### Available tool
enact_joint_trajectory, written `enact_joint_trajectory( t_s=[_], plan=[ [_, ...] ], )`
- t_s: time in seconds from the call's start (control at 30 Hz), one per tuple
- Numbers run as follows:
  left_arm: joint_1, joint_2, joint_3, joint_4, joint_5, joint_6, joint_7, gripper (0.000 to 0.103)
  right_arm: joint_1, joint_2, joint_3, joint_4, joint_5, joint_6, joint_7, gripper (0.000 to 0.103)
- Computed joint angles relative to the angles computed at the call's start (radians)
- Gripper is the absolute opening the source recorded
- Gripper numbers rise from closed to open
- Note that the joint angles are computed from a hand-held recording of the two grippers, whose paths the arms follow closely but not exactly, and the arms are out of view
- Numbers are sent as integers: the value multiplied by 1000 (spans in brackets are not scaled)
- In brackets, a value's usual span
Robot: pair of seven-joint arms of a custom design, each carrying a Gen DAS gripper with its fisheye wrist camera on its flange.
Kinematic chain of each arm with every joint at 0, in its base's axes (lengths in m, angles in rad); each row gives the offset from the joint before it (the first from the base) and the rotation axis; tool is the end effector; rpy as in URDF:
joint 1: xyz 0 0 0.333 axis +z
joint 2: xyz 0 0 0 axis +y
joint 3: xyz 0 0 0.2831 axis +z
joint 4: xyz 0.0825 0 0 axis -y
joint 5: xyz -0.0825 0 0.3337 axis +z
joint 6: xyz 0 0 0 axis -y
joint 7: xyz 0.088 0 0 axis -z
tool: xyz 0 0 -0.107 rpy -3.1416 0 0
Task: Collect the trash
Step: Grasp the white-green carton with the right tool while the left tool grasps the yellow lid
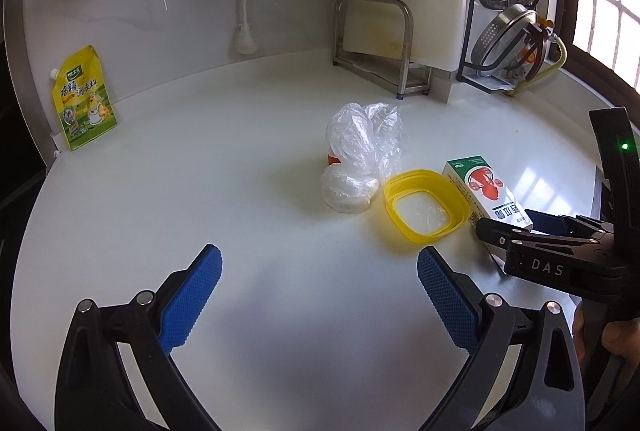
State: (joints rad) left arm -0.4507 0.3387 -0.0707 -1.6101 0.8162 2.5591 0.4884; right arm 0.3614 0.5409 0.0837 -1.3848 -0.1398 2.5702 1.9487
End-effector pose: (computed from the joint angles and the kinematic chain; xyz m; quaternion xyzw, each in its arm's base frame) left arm 0.5563 -0.3247 0.4853 -0.6510 0.6402 -0.2833 0.2935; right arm 0.6299 0.2876 0.4628 -0.7132 0.6240 -0.1494 0.2823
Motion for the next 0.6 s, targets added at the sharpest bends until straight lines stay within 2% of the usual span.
enact_joint_trajectory(
  t_s=[0.2,0.27,0.33,0.5,0.6],
  plan=[
    [-7,29,-1,39,-21,-24,24,96,14,26,-13,39,-24,-7,2,70],
    [-11,39,-1,55,-33,-34,35,96,16,30,-13,44,-32,-6,-5,64],
    [-17,52,1,75,-45,-47,43,96,18,31,-12,47,-37,-8,-15,52],
    [-27,99,0,144,-104,-74,77,96,-19,16,18,16,25,44,-41,51],
    [-43,141,5,207,-141,-102,97,96,-26,-14,7,-28,31,88,-26,51]
  ],
)
